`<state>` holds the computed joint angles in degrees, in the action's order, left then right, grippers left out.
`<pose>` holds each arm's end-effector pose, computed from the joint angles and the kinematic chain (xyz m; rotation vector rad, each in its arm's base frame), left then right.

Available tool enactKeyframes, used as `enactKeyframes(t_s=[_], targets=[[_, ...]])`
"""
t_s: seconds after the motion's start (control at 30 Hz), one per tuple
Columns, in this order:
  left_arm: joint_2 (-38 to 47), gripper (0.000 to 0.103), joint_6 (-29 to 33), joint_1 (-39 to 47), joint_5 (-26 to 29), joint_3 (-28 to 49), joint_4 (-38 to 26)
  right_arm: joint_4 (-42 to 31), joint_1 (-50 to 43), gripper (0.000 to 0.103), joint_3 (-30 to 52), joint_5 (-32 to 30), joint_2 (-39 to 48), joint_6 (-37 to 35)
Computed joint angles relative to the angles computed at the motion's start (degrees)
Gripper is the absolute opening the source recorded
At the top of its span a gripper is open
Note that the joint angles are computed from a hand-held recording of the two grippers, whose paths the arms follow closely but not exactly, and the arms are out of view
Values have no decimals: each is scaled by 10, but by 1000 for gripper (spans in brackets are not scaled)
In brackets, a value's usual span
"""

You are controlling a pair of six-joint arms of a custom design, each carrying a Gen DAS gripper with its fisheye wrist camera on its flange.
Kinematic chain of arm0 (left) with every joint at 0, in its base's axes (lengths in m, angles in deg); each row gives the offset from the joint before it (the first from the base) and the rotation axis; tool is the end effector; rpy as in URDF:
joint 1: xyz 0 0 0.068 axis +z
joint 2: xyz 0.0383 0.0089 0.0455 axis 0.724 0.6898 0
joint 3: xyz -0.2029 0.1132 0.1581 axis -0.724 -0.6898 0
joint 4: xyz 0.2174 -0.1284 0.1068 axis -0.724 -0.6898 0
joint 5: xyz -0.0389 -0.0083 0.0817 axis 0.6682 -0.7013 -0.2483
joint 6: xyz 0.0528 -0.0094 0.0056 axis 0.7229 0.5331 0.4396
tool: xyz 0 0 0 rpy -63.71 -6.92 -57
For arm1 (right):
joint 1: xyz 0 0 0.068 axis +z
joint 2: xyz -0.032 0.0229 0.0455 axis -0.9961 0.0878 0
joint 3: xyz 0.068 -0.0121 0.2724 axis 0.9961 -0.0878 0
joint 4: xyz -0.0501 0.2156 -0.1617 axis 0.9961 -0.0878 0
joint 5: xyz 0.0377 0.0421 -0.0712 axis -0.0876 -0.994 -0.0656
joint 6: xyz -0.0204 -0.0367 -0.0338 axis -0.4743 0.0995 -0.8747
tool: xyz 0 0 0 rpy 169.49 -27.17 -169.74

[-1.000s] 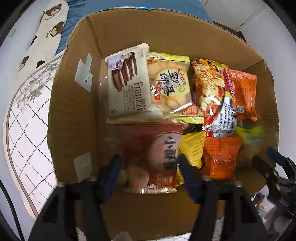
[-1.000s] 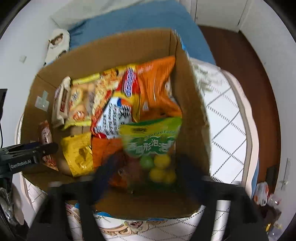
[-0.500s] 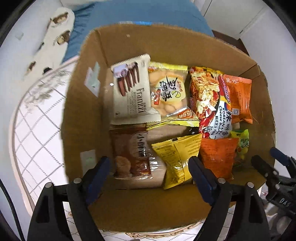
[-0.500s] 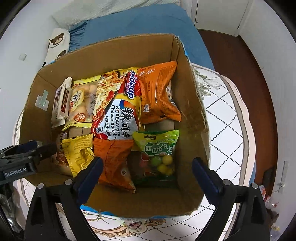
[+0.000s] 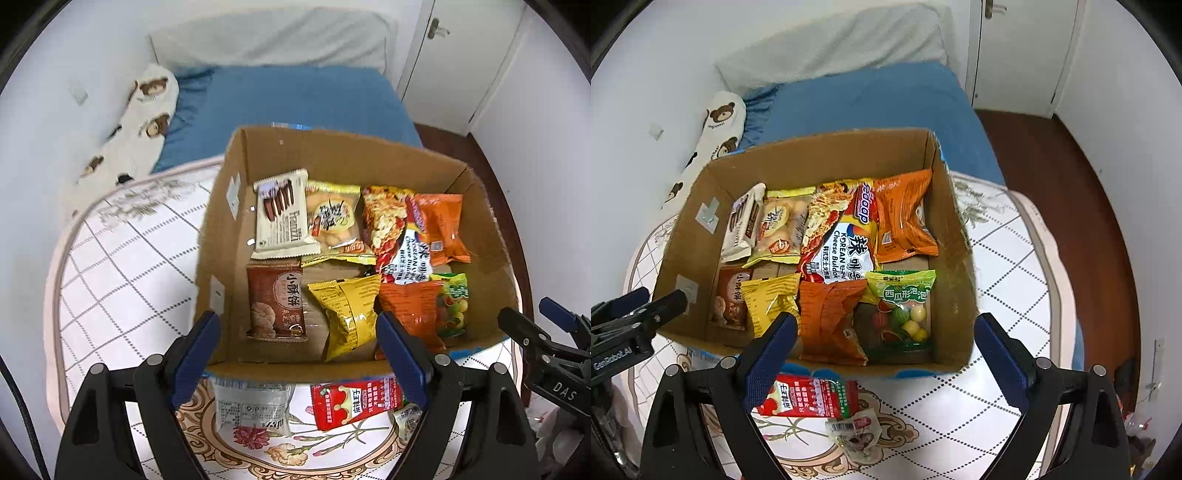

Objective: Organize snacks
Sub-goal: 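Grasp the small red packet with the left tool while the right grasps the clear snack pouch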

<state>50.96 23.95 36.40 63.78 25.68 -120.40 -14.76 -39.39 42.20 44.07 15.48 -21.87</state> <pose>0.3009 -0.0535 0.2753 0.2513 2.7840 -0.0608 0.2704 0.2625 0.2235 0.3103 2.7455 0.0624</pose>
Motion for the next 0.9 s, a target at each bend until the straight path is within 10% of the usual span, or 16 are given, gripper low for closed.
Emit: enactKeyframes(t_s=[0.63,0.9], targets=[[-223,86,-14,-46,-15,-25,-65,-97,152,98,33,140,-111,101],[-281,86,-24,-30,-18,-97,-95,-19,171,97,-78,22,-126,145]])
